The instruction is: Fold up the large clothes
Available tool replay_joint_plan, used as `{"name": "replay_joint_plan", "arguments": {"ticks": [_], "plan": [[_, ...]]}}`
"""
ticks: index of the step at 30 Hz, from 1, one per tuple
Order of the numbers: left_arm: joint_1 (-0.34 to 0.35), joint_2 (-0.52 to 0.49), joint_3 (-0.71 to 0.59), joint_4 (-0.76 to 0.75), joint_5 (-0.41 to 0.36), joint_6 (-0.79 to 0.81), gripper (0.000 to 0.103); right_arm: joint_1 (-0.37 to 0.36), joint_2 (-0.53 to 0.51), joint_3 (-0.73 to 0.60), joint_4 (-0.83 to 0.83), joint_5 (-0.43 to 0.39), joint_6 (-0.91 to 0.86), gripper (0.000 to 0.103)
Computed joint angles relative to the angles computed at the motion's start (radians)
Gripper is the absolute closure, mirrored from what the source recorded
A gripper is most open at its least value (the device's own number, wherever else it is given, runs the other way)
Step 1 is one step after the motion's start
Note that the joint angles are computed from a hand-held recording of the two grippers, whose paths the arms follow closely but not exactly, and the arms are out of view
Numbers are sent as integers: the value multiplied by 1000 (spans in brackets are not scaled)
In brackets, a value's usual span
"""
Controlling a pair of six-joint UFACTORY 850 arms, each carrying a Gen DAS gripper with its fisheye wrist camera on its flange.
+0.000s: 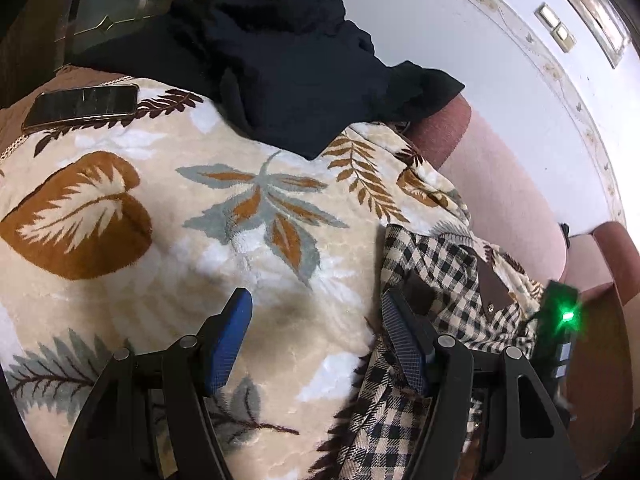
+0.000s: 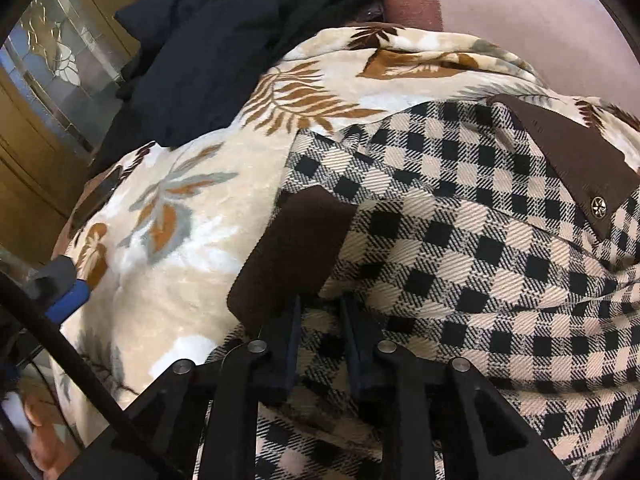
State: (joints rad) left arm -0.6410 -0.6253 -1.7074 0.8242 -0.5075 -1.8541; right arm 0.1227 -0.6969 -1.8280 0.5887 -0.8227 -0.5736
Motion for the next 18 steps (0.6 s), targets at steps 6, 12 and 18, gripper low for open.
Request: {"name": "replay_joint_plan", "arguments": {"ticks": [6,12,18], "plan": [[-8,-26,-39,-16,0,58,36,-115,100,107,128,39,-94,80],[-19,-118,-175,-54,72,156,36,-260,116,123,-78,107,94,79],[-45,-388,-608,-267,-212,539,36,-335,85,108,-314,152,332,78]]}}
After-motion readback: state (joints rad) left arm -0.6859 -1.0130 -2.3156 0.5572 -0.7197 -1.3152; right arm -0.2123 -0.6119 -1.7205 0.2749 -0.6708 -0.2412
